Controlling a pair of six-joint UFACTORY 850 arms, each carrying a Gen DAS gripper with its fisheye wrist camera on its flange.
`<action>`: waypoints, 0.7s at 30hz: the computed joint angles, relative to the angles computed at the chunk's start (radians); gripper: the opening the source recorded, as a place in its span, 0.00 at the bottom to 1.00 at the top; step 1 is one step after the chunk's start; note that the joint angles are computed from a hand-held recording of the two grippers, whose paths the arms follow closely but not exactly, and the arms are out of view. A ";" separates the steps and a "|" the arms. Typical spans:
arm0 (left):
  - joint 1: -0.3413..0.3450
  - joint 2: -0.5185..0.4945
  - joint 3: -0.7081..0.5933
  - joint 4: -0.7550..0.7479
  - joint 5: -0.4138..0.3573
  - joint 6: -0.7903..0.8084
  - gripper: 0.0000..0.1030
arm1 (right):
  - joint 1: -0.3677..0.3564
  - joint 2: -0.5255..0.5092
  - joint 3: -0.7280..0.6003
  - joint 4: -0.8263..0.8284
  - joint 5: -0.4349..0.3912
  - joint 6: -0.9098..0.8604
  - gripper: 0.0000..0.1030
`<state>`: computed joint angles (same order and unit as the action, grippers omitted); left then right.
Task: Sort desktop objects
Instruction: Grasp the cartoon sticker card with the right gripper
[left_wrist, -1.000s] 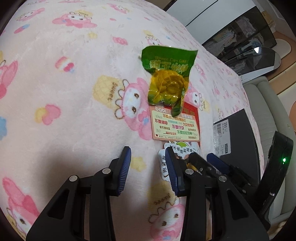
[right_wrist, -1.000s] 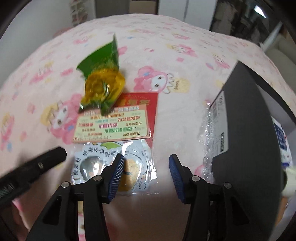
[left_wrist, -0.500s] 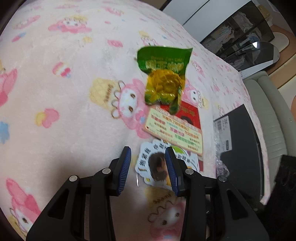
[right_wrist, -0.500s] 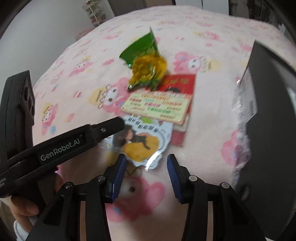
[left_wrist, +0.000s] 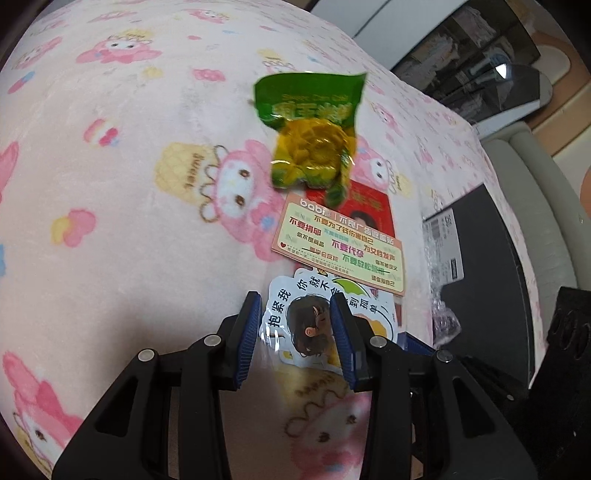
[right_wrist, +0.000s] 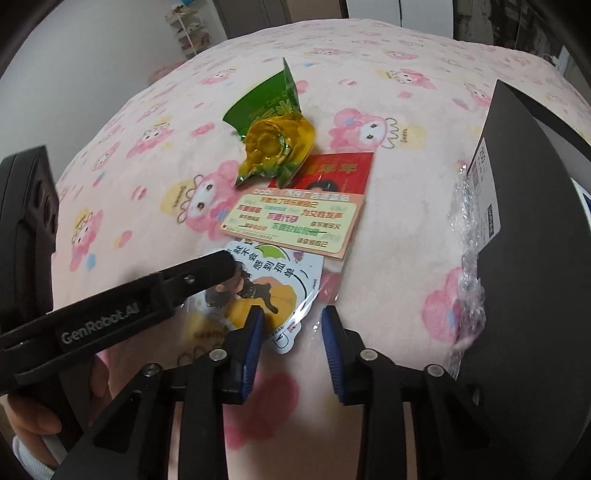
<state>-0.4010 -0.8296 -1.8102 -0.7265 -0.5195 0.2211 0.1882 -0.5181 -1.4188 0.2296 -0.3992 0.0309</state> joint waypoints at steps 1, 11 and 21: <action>-0.002 0.006 0.008 0.000 -0.005 0.006 0.37 | 0.000 0.008 0.009 0.014 0.001 -0.004 0.26; 0.000 0.161 0.252 -0.198 -0.040 0.183 0.37 | 0.024 0.149 0.180 0.095 -0.002 -0.035 0.26; -0.034 0.276 0.404 -0.276 0.039 0.289 0.37 | 0.041 0.269 0.360 0.094 0.003 0.035 0.26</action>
<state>-0.4350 -0.5537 -1.4057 -1.0021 -0.4800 0.5099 0.2294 -0.2495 -1.0587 0.3231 -0.3961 0.0662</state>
